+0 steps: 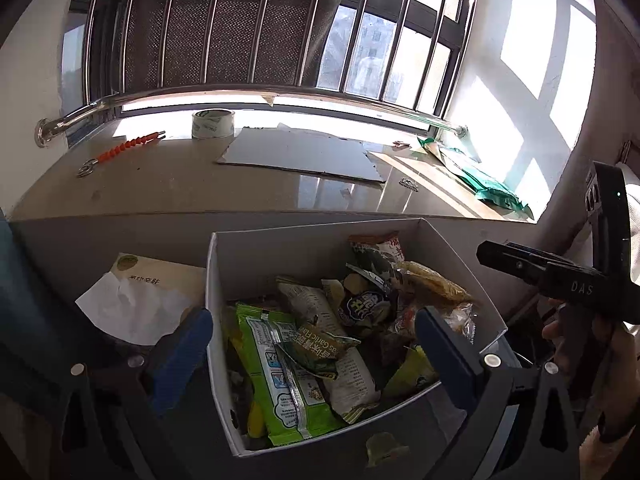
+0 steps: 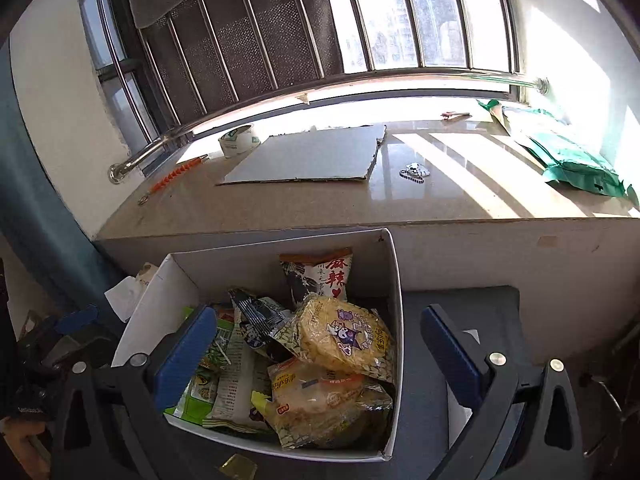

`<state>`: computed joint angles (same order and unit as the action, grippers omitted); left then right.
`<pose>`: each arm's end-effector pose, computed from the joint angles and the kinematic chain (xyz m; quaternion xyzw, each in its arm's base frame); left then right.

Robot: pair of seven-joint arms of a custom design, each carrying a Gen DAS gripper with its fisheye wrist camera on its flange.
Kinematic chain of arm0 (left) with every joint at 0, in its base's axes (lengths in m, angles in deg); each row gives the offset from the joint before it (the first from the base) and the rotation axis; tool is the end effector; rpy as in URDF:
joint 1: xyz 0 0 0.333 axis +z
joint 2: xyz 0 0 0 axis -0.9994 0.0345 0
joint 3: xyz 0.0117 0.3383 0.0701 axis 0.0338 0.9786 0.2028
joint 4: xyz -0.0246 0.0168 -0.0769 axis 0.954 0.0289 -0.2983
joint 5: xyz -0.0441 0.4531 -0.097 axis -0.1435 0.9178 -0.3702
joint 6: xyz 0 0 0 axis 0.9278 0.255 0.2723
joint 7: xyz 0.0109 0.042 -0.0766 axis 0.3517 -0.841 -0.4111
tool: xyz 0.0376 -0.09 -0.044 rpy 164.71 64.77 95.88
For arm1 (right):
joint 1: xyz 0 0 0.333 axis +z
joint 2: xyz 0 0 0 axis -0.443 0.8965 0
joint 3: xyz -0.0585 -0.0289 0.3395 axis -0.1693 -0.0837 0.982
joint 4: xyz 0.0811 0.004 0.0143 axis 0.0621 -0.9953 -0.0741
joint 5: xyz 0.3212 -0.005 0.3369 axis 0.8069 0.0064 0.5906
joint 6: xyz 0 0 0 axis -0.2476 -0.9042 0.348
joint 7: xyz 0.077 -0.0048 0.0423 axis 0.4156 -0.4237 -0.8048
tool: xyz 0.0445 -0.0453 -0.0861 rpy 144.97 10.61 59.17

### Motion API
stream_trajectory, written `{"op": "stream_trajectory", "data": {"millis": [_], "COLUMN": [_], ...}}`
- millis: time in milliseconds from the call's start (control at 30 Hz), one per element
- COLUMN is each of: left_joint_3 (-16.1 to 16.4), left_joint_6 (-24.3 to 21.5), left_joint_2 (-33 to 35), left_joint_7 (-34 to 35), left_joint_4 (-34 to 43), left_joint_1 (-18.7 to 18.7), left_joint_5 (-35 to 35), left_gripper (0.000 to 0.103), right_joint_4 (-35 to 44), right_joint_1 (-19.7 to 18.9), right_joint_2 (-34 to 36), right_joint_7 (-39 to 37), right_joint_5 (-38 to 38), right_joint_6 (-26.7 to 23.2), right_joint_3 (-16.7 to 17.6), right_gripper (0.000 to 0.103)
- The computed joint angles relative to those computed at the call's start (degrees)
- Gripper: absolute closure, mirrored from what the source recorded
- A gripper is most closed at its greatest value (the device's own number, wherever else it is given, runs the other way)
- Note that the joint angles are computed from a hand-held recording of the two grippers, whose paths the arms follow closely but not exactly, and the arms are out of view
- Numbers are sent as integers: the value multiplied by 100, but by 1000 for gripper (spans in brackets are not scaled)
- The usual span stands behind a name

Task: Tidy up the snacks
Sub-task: 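Carry both bags into the white box and open both grippers, then grasp the cream pastry pack with orange ends with the right gripper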

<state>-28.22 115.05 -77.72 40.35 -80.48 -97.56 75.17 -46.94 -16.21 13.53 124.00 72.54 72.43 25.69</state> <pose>0.6149 -0.2592 0.5305 -0.6745 0.5978 -0.3540 0.2498 0.6732 0.1286 0.5383 -0.7419 0.5257 -0.1384 0.3924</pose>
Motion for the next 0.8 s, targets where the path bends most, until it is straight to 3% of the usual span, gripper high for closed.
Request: {"op": "stream_trajectory", "data": {"millis": [133,267,333,433,533,600,667,733,800], "left_joint_3": [-160,-510,-719,-1178,-1622,-2061,-2341,-2576,-2635], "left_joint_6": [29,169,410,419,625,660,803,913,778], "left_joint_2": [-494,-1099,-1399,-1824,-2230,-2555,-2818,-3080,-3251], "left_joint_7": [-246,-771,-1007,-1520,-2215,-2928,-3359,-3574,-3452], "left_joint_4": [-407,-993,-1344,-1790,-2236,-2491,-2727,-2945,-3113], "left_joint_1": [-1,149,251,454,722,1045,1218,1333,1207], "left_joint_5": [644,1238,1365,1494,1616,1774,1756,1648,1386], "left_gripper": [0,0,0,0,0,0,0,0,0], "right_joint_4": [-673,-1614,-2100,-2847,-3572,-3993,-4377,-4715,-5027], "right_joint_1": [105,453,674,842,855,683,732,728,662], "right_joint_2": [-670,-1559,-2042,-2781,-3398,-3673,-3951,-4218,-4480], "right_joint_7": [-1013,-1874,-2253,-2367,-2084,-1456,-1211,-907,-582], "right_joint_5": [647,1252,1617,1728,1565,1186,1122,907,542], "right_joint_6": [16,132,33,-199,-62,137,204,96,-2], "right_joint_3": [-45,-335,-574,-824,-874,-709,-817,-880,-813], "right_gripper": [0,0,0,0,0,0,0,0,0]}}
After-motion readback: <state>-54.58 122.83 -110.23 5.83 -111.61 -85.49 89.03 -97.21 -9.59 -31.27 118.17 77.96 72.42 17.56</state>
